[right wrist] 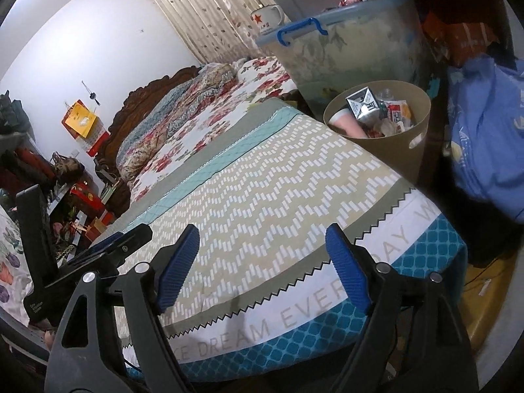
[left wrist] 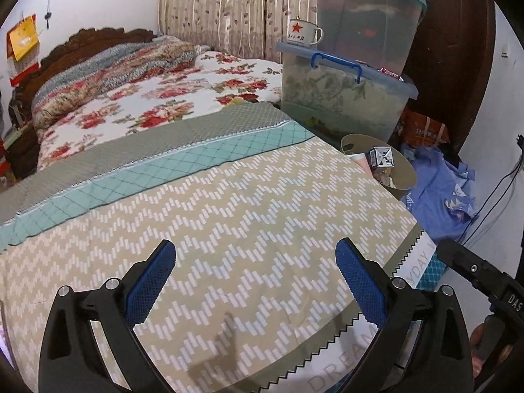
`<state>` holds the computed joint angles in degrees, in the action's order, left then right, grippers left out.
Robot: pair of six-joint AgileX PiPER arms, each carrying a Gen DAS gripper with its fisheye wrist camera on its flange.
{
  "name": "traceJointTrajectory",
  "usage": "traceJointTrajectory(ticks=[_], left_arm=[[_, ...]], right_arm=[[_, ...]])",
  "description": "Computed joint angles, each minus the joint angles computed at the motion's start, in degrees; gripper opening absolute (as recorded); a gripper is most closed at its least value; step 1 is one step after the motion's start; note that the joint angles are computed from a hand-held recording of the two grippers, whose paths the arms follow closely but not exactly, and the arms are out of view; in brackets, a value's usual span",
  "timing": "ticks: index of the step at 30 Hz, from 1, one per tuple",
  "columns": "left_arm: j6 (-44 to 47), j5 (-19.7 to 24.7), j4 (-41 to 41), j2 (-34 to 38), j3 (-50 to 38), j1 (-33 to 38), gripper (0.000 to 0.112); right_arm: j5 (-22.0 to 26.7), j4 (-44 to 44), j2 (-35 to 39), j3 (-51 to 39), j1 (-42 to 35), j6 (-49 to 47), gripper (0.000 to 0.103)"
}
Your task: Collect trash
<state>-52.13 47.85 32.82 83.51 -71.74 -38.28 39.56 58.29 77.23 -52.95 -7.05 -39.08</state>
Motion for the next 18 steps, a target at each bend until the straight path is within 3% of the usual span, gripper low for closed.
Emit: traceJointTrajectory(ticks=[18], left_arm=[[-10.5,8.4,12.0,-0.1,-2.1,-7.8,0.094]], right_arm=[[-1.2,1.8,-3.7,2.5,-0.7,-1.4,0.091]])
